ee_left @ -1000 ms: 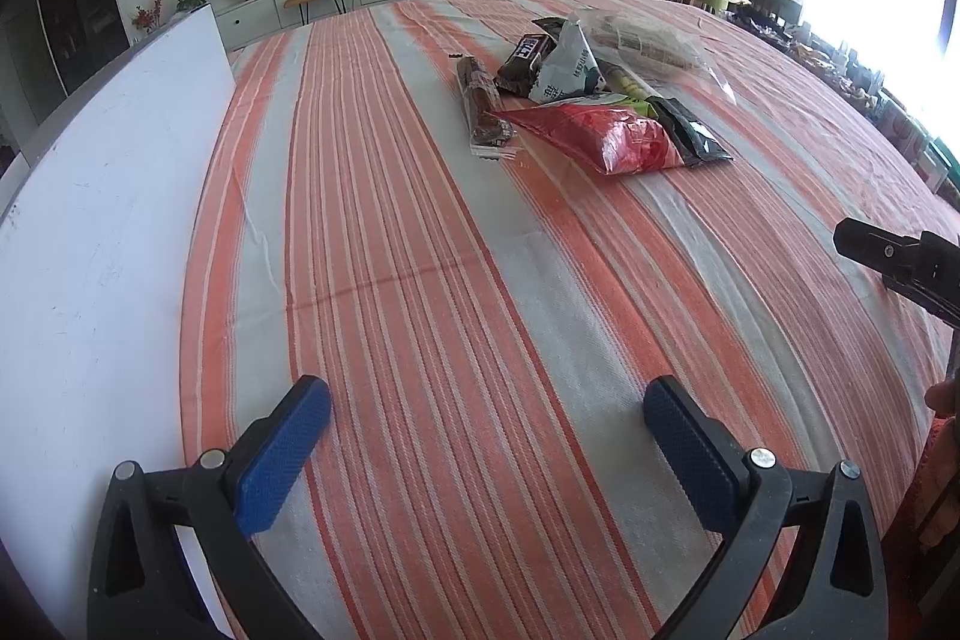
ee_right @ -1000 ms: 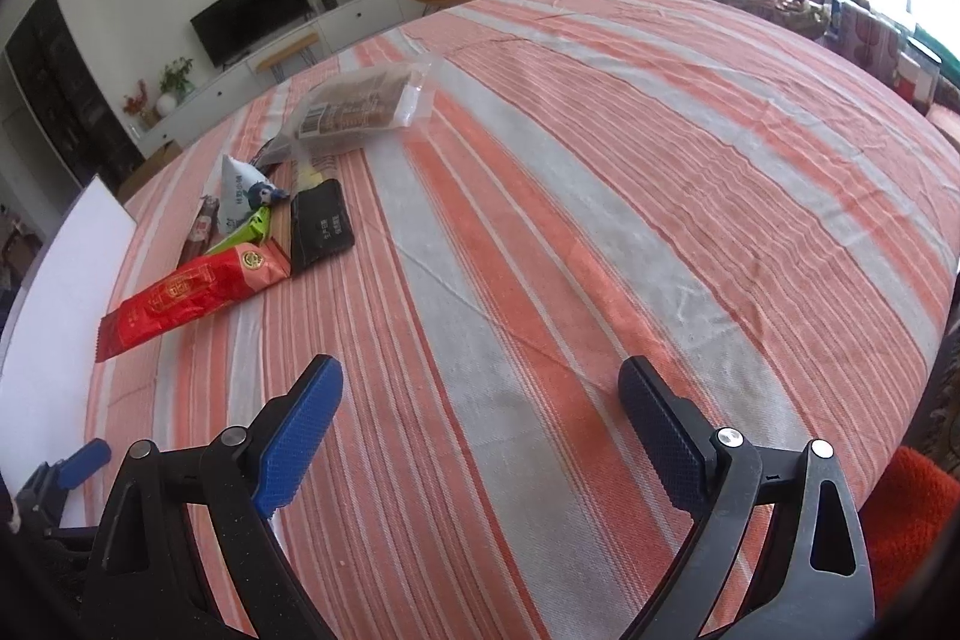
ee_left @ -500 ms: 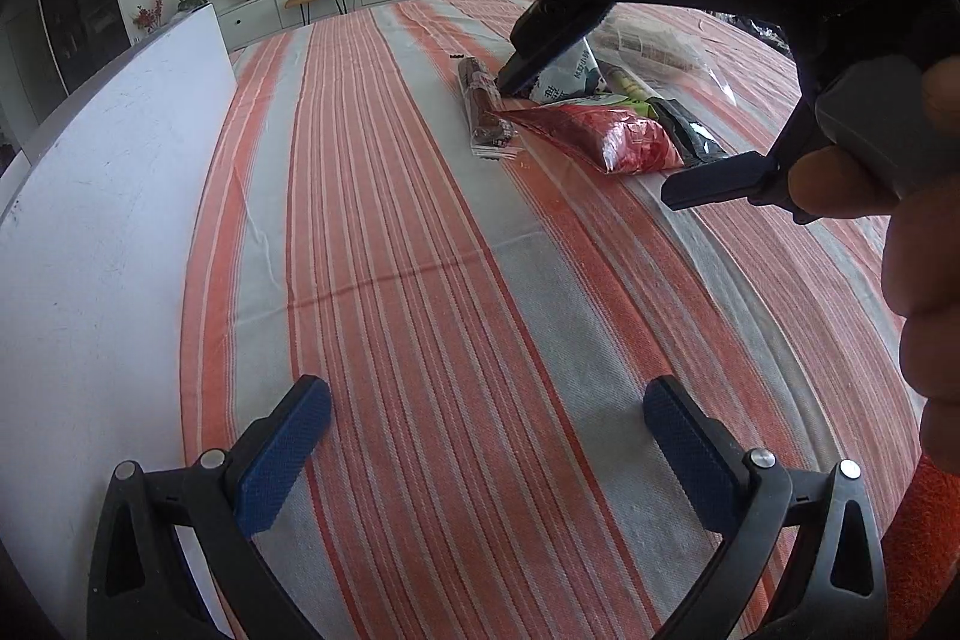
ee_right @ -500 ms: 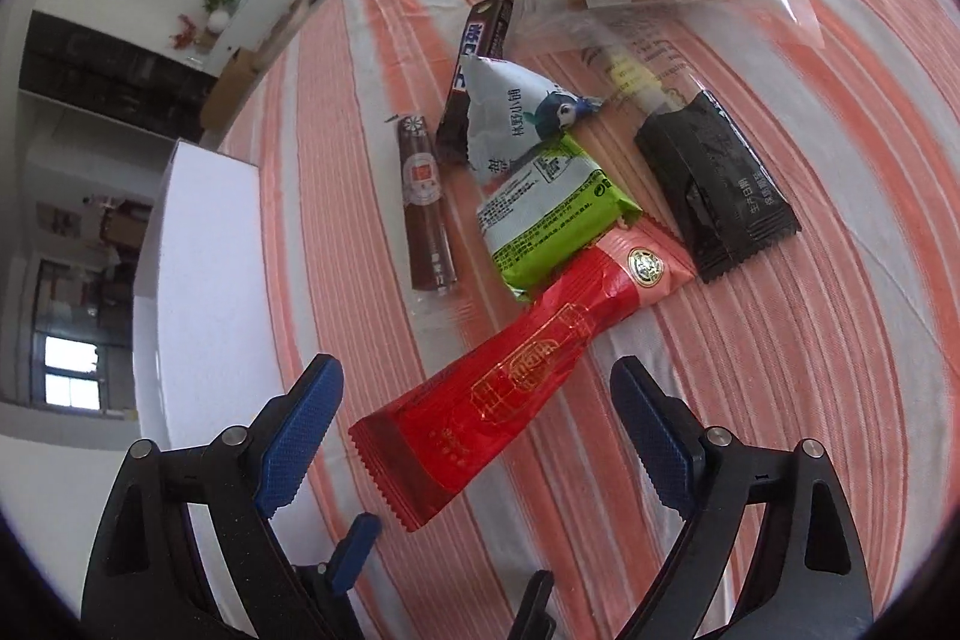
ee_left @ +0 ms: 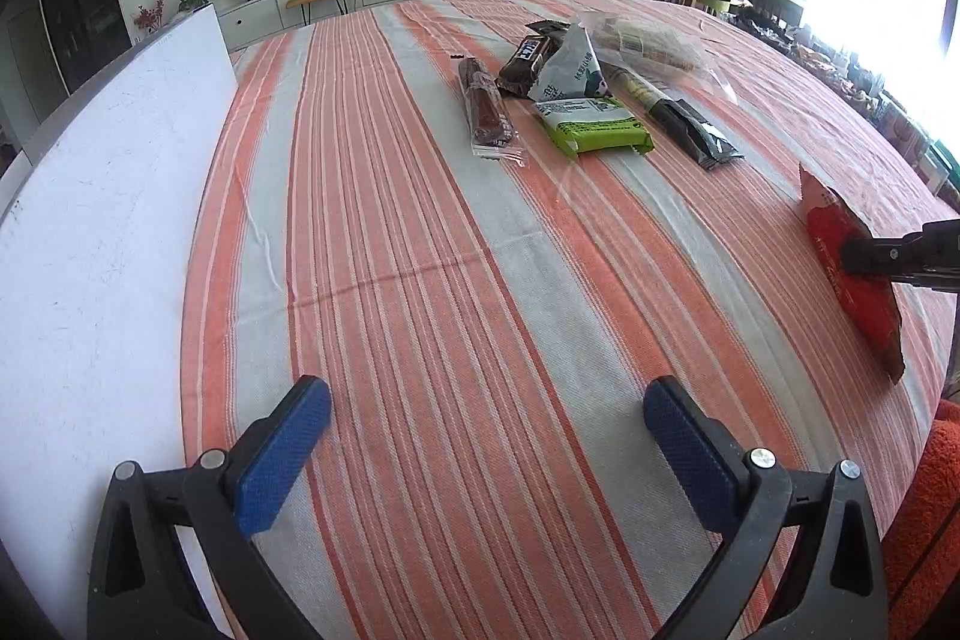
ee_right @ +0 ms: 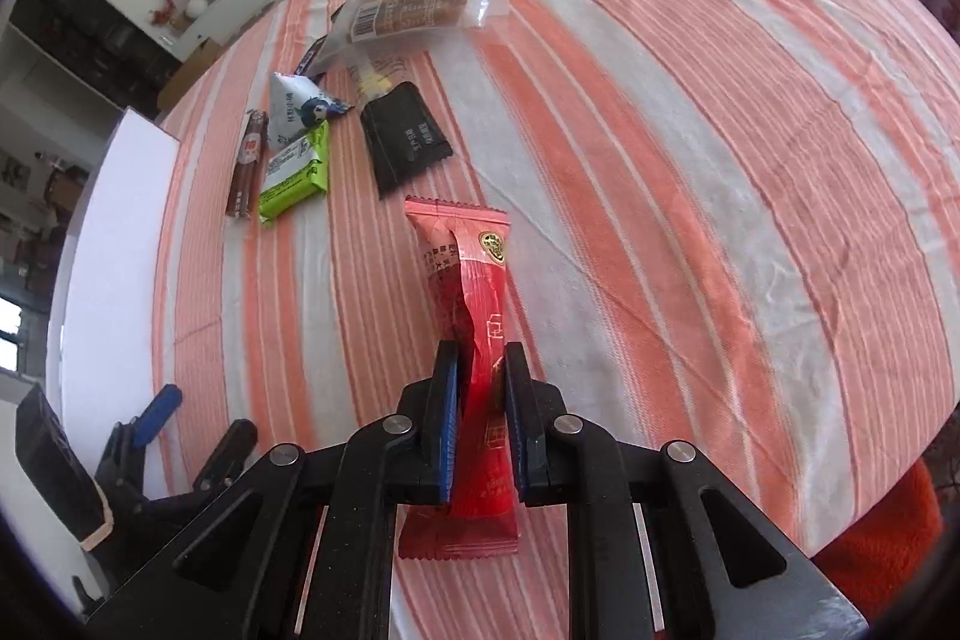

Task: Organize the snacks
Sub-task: 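Grasp the red wrapped snack bar with the right gripper and lift it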

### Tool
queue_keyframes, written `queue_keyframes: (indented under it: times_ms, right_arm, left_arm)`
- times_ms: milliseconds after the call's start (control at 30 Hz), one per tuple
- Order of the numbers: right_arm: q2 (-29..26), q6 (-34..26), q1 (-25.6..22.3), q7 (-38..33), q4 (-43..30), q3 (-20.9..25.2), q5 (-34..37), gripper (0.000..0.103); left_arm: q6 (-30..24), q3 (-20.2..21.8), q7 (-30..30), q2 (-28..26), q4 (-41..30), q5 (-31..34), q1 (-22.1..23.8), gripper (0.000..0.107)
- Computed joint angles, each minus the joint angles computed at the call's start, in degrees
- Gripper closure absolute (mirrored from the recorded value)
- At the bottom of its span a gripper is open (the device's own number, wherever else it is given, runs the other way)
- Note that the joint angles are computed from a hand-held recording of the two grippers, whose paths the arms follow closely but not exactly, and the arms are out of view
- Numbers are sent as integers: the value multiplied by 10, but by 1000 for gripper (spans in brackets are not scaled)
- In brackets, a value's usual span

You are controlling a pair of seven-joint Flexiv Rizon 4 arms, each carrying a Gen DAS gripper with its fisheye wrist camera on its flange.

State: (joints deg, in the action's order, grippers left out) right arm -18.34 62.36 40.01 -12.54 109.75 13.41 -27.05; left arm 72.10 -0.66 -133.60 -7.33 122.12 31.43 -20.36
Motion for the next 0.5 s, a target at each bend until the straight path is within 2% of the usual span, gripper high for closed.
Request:
queue_keyframes:
  times_ms: [100,167,200,233,267,300,333,500]
  right_arm:
    - [16,-90,33,55,8,-45,-138,84]
    - [13,-71,22,85,21,-54,-200,78]
    - [12,-50,13,103,30,-56,-222,63]
    - [11,-35,7,123,38,-59,-244,43]
    - [9,-24,4,148,45,-64,-270,37]
    - [9,-10,5,187,53,-75,-321,35]
    - [3,-17,5,198,49,-73,-340,34]
    - [-13,-32,-3,185,30,-58,-340,25]
  left_arm:
    - [0,0,1,0,0,-1,1,4]
    - [0,0,1,0,1,-1,1,4]
    - [0,0,0,0,0,-1,1,4]
    - [0,0,0,0,0,0,1,4]
    - [-1,0,0,0,0,0,0,4]
    - [-1,0,0,0,0,0,0,4]
    - [0,0,0,1,1,0,0,4]
    - [1,0,0,0,1,0,1,4]
